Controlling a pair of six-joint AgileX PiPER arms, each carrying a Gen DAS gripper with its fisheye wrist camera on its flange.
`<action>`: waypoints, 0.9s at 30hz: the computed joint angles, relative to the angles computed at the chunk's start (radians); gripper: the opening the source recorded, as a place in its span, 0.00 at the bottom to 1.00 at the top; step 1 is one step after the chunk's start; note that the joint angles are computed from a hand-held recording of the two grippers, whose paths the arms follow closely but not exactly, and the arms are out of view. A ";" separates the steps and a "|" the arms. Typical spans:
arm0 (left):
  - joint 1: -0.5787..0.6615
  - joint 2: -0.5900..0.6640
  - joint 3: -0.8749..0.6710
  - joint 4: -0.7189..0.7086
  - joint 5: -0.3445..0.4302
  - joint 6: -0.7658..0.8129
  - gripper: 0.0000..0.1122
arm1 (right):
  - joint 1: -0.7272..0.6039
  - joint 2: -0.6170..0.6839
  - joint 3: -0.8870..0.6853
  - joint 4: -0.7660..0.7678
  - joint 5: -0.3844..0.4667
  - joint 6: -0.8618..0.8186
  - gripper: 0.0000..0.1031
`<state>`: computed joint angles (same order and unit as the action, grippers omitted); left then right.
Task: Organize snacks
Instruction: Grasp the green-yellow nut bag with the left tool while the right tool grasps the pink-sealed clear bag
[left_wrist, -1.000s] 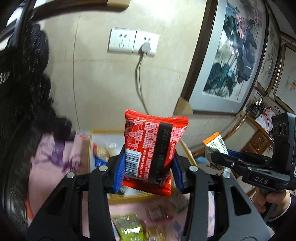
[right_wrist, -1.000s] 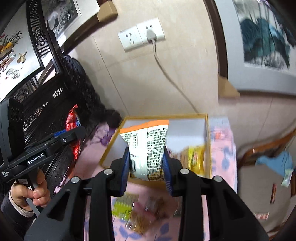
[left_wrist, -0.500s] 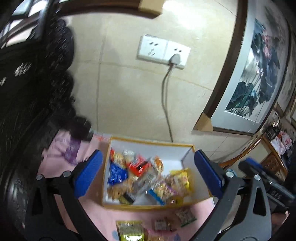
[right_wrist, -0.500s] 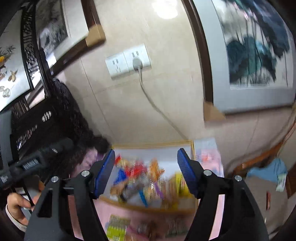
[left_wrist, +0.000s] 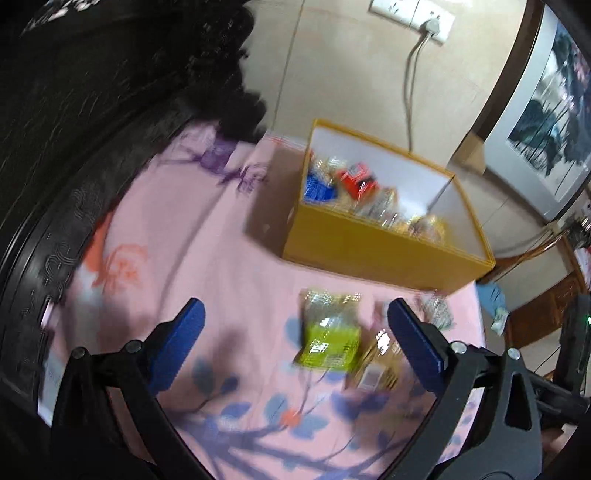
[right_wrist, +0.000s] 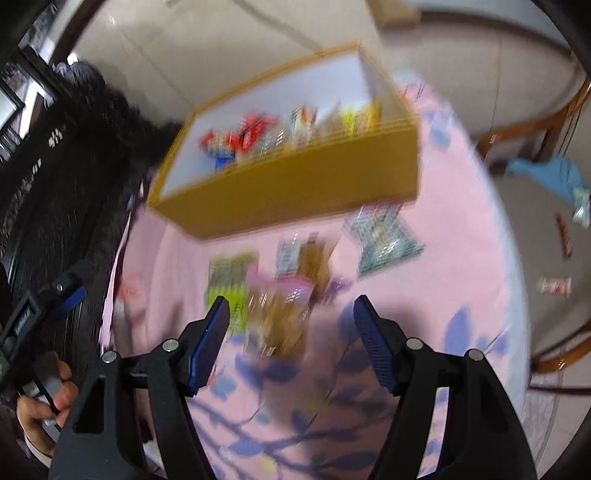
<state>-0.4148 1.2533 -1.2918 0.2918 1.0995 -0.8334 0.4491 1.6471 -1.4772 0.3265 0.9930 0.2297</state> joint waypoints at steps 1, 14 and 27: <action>-0.008 -0.030 0.028 0.014 0.011 -0.014 0.90 | 0.023 0.026 -0.016 -0.002 0.016 0.017 0.68; -0.022 -0.119 0.078 0.041 0.069 -0.085 0.90 | 0.189 0.359 -0.314 -0.193 0.184 0.390 0.68; -0.017 -0.095 0.084 0.016 0.056 -0.064 0.90 | 0.189 0.286 -0.147 -0.167 0.029 0.232 0.46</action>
